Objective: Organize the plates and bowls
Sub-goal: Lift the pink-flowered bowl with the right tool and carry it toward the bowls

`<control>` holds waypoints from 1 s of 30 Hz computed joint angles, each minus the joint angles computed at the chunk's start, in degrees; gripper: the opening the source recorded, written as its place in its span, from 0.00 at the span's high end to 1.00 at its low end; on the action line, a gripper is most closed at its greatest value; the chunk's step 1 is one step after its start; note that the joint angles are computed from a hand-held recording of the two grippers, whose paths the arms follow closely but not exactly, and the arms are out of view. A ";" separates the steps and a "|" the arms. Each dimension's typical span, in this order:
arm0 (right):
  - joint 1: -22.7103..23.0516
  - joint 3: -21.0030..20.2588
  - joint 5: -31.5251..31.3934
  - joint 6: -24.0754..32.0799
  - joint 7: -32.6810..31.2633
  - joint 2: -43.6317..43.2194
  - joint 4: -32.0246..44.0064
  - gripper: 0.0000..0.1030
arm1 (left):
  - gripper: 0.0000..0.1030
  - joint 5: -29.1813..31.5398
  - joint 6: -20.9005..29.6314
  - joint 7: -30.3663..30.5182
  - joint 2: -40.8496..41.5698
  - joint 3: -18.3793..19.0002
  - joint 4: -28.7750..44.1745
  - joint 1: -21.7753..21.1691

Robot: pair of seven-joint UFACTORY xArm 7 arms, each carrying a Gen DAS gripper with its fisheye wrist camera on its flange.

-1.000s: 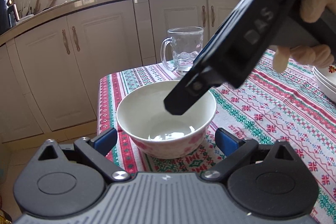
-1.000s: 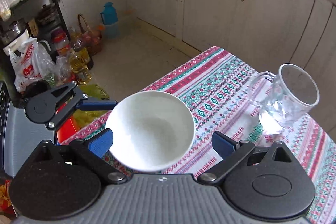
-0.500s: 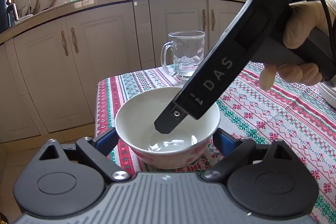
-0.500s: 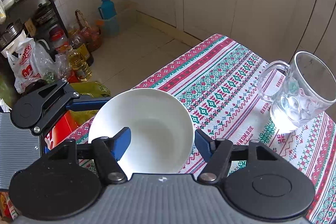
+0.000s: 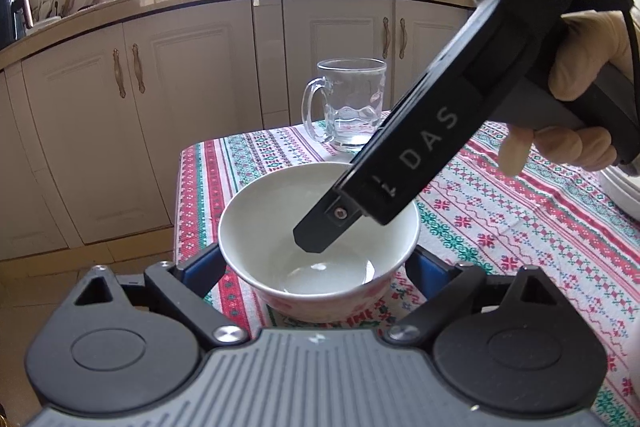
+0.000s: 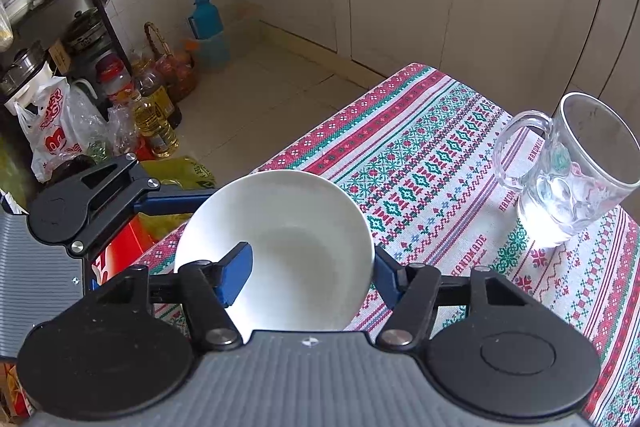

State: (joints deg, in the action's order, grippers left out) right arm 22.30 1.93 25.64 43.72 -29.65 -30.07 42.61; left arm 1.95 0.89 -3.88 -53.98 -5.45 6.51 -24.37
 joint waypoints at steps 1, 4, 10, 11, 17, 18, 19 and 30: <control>0.02 -0.04 -0.02 0.30 0.01 -0.42 -0.06 0.33 | 0.07 -0.04 0.92 -0.17 -0.51 -0.18 0.12 -0.11; 0.13 -0.39 -0.03 1.36 -0.27 -2.15 -0.61 0.33 | 0.07 0.09 3.89 -0.95 -2.59 -1.74 0.42 -0.06; 0.10 -1.21 0.10 4.00 0.07 -7.40 -2.52 0.33 | 0.07 -0.16 10.26 -2.19 -8.40 -3.19 0.91 -2.20; 0.04 -1.24 -0.06 4.50 0.19 -8.42 -2.83 0.33 | 0.07 -0.15 11.44 -2.35 -9.47 -3.53 1.07 -2.58; -0.30 -1.82 -1.51 8.27 0.77 -14.68 -4.21 0.33 | 0.07 -0.48 17.10 -3.23 -14.77 -5.24 2.23 -5.31; -0.43 -1.93 -1.69 8.92 0.98 -15.69 -4.42 0.33 | 0.07 -0.62 18.11 -3.43 -15.64 -5.53 2.46 -5.83; -0.56 -2.08 -1.77 9.60 1.27 -16.83 -4.69 0.33 | 0.07 -0.78 19.20 -3.57 -16.42 -5.70 2.81 -6.41; -1.86 -3.59 -3.55 18.94 3.59 -30.93 -7.35 0.33 | 0.07 -2.68 29.70 -6.76 -22.39 -10.84 6.94 -11.41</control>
